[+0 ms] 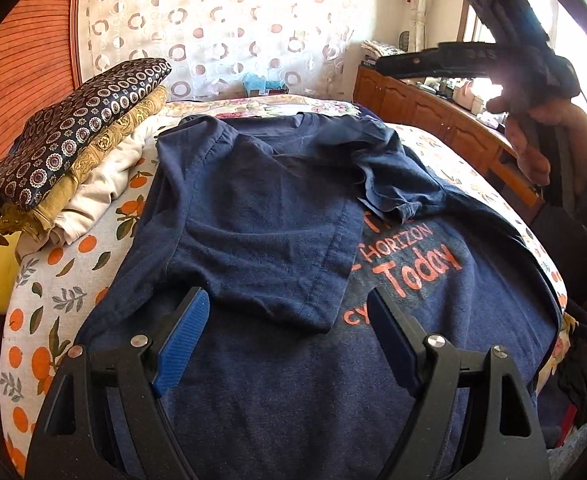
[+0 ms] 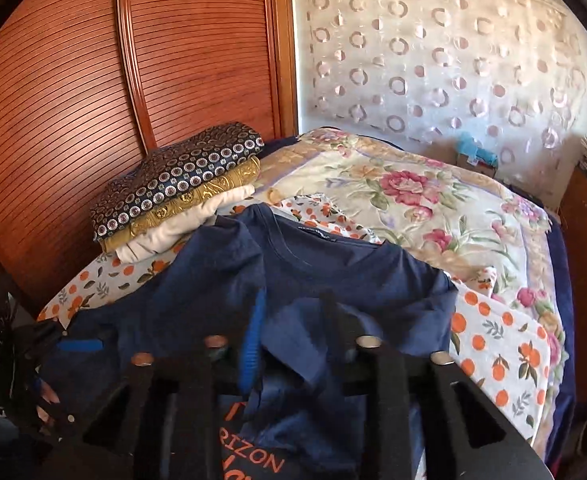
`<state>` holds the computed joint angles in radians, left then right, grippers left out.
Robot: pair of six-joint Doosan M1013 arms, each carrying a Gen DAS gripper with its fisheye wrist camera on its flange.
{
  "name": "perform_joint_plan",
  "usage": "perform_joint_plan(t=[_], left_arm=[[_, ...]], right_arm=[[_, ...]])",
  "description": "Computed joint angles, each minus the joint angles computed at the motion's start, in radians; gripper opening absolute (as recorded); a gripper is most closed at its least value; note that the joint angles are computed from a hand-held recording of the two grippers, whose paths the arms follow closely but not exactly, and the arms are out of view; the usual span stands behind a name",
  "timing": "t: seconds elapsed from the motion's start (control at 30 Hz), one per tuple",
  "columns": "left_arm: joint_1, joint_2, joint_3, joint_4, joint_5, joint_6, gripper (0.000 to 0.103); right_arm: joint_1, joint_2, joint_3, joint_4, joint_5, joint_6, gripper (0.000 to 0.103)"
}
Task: Fold small clothes
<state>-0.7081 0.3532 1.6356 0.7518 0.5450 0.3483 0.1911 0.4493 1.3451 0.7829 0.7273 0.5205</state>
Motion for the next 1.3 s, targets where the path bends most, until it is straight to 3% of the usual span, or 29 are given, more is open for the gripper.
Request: perform_joint_plan(t=[0.1, 0.3, 0.5, 0.77, 0.97, 1.13, 1.3], left_arm=[[0.001, 0.003, -0.005, 0.001, 0.004, 0.006, 0.082], [0.026, 0.015, -0.036, -0.025, 0.006, 0.065, 0.082], [0.066, 0.039, -0.089, -0.078, 0.03, 0.164, 0.082], [0.128, 0.091, -0.178, -0.139, 0.089, 0.257, 0.082], [0.167, 0.13, -0.248, -0.198, 0.11, 0.339, 0.082], [0.192, 0.164, -0.307, -0.262, 0.127, 0.408, 0.08], [0.205, 0.215, -0.389, -0.282, 0.204, 0.466, 0.078]], right_arm=[[-0.009, -0.007, 0.018, -0.026, -0.065, 0.034, 0.052], [-0.025, 0.021, 0.007, -0.251, -0.161, 0.303, 0.052], [-0.04, 0.108, -0.09, -0.312, -0.064, 0.415, 0.052], [-0.017, 0.259, -0.32, -0.386, 0.056, 0.492, 0.052], [-0.035, 0.346, -0.445, -0.313, 0.138, 0.431, 0.052], [-0.055, 0.362, -0.454, -0.227, 0.151, 0.347, 0.052], [-0.057, 0.365, -0.45, -0.218, 0.123, 0.342, 0.052]])
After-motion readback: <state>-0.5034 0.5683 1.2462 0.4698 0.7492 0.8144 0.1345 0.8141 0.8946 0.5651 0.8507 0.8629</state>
